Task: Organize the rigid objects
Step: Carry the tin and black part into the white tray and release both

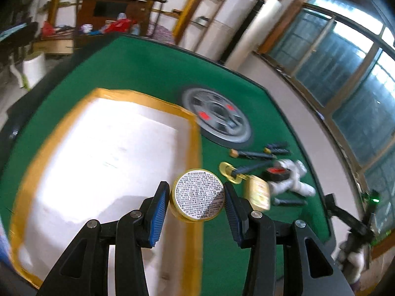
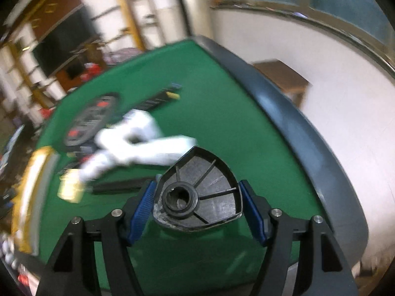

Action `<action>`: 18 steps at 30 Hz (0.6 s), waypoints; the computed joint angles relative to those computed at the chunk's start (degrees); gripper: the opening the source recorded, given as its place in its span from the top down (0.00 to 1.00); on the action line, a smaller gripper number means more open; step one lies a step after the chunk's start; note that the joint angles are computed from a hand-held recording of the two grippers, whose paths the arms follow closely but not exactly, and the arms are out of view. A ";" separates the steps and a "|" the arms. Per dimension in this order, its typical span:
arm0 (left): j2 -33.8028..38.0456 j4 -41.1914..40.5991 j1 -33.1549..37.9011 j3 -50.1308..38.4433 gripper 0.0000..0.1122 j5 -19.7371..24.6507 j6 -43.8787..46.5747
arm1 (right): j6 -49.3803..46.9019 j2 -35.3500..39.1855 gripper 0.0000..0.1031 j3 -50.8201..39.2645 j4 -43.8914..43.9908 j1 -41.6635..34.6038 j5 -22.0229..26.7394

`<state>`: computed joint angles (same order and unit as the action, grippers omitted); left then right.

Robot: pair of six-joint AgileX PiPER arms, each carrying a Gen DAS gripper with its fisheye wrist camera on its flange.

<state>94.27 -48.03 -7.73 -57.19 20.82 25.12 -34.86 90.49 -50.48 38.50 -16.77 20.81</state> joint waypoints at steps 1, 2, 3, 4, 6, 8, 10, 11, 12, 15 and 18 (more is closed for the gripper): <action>0.53 1.71 1.04 -0.94 0.59 0.53 -1.12 | 0.01 -0.84 0.34 -0.62 0.20 2.28 0.75; 1.20 4.27 1.87 -2.03 0.59 0.69 -3.07 | 0.32 -1.20 0.34 -1.60 0.20 4.80 1.51; 1.96 6.06 2.56 -3.04 0.59 0.85 -4.32 | 0.50 -1.10 0.34 -2.97 0.52 7.59 2.39; 2.63 6.56 3.12 -3.76 0.59 1.13 -4.45 | 1.00 -0.50 0.34 -4.68 0.53 9.96 3.46; 4.70 7.70 4.53 -6.21 0.59 2.20 -4.93 | 2.72 2.02 0.34 -8.87 0.26 15.51 5.86; 6.65 8.66 5.63 -8.34 0.59 2.88 -5.34 | 4.38 5.28 0.34 -13.54 0.10 20.68 8.27; 8.57 8.61 6.73 -10.54 0.59 4.10 -4.96 | 7.64 9.26 0.34 -19.37 -2.26 26.88 9.26; 10.22 8.74 7.55 -12.45 0.59 5.15 -4.97 | 9.32 10.69 0.34 -21.53 -3.95 28.93 9.21; 11.12 9.01 7.96 -13.49 0.59 5.65 -5.18 | 11.16 12.89 0.34 -24.65 -5.81 31.71 9.29; 14.73 12.09 9.29 -18.30 0.58 7.90 -7.89 | 15.76 19.17 0.34 -33.75 -9.45 37.87 11.17; 18.47 12.74 10.58 -22.93 0.58 10.24 -8.21 | 23.14 26.24 0.34 -44.91 -18.41 43.26 13.52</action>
